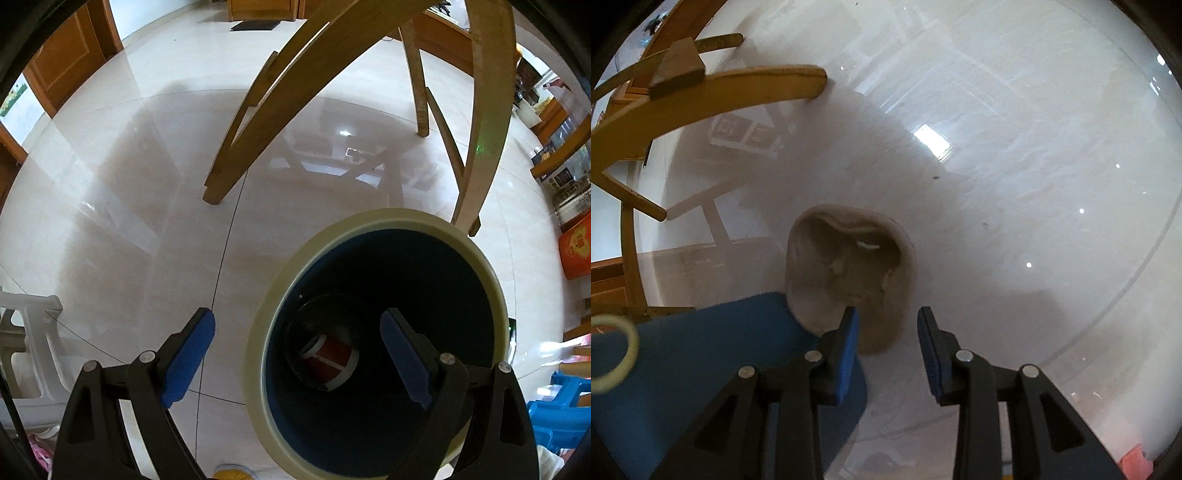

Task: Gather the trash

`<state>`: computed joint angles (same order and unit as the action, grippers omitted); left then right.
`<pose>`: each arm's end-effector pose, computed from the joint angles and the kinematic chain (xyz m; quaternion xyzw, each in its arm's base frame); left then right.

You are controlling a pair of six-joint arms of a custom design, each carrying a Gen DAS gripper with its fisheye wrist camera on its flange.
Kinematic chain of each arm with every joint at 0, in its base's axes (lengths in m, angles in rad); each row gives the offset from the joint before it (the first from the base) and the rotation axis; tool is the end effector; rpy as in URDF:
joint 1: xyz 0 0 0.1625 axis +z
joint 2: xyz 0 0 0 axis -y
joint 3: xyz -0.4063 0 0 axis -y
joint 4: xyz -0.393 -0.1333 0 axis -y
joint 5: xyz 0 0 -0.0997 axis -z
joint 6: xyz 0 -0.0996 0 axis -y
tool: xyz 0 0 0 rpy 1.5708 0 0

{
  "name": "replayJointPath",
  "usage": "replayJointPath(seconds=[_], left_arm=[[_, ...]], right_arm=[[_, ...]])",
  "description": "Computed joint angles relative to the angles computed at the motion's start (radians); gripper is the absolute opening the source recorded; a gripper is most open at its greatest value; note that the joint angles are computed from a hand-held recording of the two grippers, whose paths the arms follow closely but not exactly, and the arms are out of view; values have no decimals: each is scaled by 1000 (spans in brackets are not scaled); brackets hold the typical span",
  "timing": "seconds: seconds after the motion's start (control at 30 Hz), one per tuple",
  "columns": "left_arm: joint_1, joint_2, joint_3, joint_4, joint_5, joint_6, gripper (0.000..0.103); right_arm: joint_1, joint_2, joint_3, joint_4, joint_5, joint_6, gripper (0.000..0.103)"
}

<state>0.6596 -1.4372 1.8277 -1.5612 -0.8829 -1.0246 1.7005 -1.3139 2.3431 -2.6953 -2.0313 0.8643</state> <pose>-0.2584 -0.4491 0.3059 0.0146 0.9250 -0.1661 0.3415 0.1418 -0.3986 0.1394 -0.3594 -0.9037 0.1495 0.1783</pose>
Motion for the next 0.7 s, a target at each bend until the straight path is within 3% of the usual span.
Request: replayJointPath(seconds=[0.07, 0.23, 0.37, 0.5, 0.7], left_arm=[[4, 2, 2, 1, 2, 10, 90], [13, 12, 5, -3, -2, 25, 90], [14, 20, 5, 2, 1, 29, 90], [13, 23, 2, 10, -1, 23, 90], [-4, 25, -14, 47, -8, -5, 90]], right_arm=[[-2, 28, -11, -4, -18, 13, 44], [-35, 68, -22, -9, -22, 37, 44], [-49, 70, -16, -20, -12, 40, 26], [-27, 34, 2, -20, -25, 31, 19], [82, -134, 46, 23, -86, 189, 18]])
